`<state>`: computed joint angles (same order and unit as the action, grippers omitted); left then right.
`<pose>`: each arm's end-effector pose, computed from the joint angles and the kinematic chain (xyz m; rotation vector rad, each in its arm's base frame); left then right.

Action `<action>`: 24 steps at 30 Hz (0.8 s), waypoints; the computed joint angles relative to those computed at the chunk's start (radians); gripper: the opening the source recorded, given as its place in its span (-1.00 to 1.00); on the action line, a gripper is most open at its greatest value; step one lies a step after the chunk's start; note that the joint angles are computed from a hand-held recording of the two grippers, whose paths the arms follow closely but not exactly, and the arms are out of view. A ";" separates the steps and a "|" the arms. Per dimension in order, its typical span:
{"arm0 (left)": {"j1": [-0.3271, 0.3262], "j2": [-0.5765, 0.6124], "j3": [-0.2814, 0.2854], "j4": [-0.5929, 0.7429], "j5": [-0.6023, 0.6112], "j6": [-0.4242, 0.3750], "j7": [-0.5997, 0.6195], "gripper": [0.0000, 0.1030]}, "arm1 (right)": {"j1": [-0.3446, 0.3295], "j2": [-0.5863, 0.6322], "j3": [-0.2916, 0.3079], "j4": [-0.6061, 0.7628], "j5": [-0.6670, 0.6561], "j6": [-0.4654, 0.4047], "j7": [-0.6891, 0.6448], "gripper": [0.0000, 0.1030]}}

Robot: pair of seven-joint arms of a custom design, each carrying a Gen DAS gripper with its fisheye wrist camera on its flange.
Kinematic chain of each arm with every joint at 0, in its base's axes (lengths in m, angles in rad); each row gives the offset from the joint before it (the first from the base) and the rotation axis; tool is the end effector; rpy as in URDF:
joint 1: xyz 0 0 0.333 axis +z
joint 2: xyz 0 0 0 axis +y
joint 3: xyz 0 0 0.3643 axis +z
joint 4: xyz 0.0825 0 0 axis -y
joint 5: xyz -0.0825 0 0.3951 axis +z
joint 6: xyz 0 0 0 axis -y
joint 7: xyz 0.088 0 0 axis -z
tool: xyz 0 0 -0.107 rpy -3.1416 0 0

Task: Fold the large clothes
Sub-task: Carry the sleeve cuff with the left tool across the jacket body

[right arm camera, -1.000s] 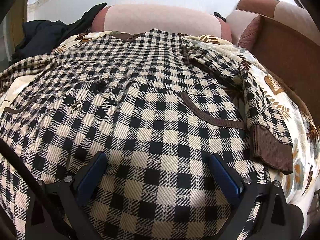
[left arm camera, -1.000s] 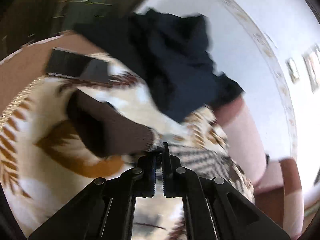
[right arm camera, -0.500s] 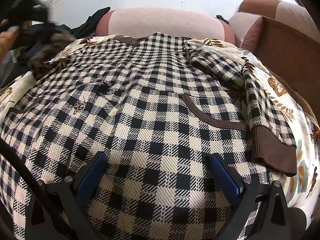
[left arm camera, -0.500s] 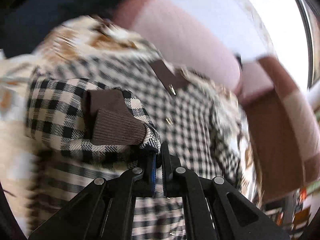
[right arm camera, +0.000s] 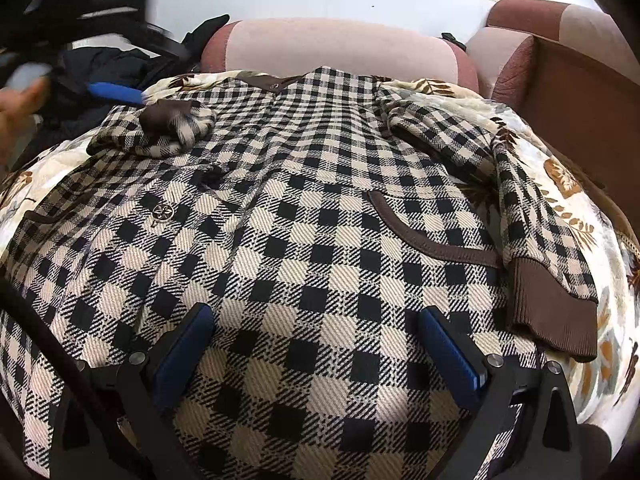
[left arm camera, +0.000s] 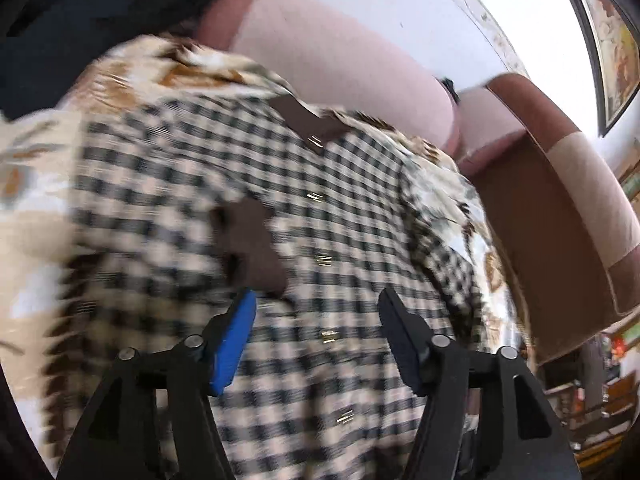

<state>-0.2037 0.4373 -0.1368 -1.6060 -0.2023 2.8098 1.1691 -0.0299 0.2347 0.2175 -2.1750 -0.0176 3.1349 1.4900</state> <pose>0.7211 -0.2243 0.5067 -2.2100 1.6949 -1.1362 0.6169 0.1110 0.4109 -1.9871 1.5260 -0.6025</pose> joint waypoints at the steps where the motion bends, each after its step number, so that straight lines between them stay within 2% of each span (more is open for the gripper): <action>1: -0.031 -0.030 0.050 -0.044 0.047 0.017 -0.045 0.24 | -0.038 0.001 0.039 0.015 0.020 -0.034 -0.029 1.00; 2: -0.074 -0.056 0.113 -0.084 0.117 0.029 -0.111 0.24 | -0.052 -0.004 0.054 0.028 0.041 -0.070 -0.054 0.95; 3: -0.118 -0.075 0.179 -0.115 0.202 0.028 -0.191 0.25 | -0.050 -0.013 0.052 0.037 0.058 -0.098 -0.072 0.81; 4: -0.155 -0.087 0.236 -0.139 0.286 0.017 -0.273 0.25 | -0.038 -0.024 0.039 0.044 0.065 -0.113 -0.084 0.76; 5: -0.178 -0.093 0.275 -0.156 0.352 0.002 -0.337 0.25 | -0.028 -0.032 0.031 0.050 0.074 -0.115 -0.101 0.74; 7: -0.184 -0.088 0.304 -0.170 0.424 -0.021 -0.413 0.25 | -0.018 -0.035 0.033 0.084 0.102 -0.112 -0.164 0.74; 9: -0.166 -0.073 0.297 -0.169 0.455 -0.033 -0.448 0.25 | 0.013 -0.009 0.025 0.164 0.106 -0.149 -0.211 0.74; 13: -0.111 -0.084 0.262 -0.228 0.497 0.027 -0.491 0.25 | 0.061 0.106 0.045 0.392 0.167 -0.290 -0.313 0.74; 18: -0.081 -0.115 0.254 -0.253 0.577 0.021 -0.542 0.25 | 0.239 0.302 -0.053 0.682 0.017 -0.396 -0.286 0.74; 20: -0.063 -0.125 0.243 -0.257 0.590 0.028 -0.556 0.25 | 0.282 0.353 -0.082 0.752 -0.032 -0.426 -0.264 0.74; 22: -0.041 -0.128 0.228 -0.259 0.587 0.037 -0.557 0.25 | 0.348 0.415 -0.150 0.840 -0.115 -0.446 -0.204 0.71; 23: -0.033 -0.128 0.223 -0.259 0.584 0.042 -0.557 0.25 | 0.358 0.431 -0.164 0.865 -0.138 -0.452 -0.186 0.60; 24: -0.028 -0.128 0.220 -0.258 0.583 0.040 -0.558 0.25 | 0.367 0.459 -0.175 0.916 -0.154 -0.479 -0.165 0.20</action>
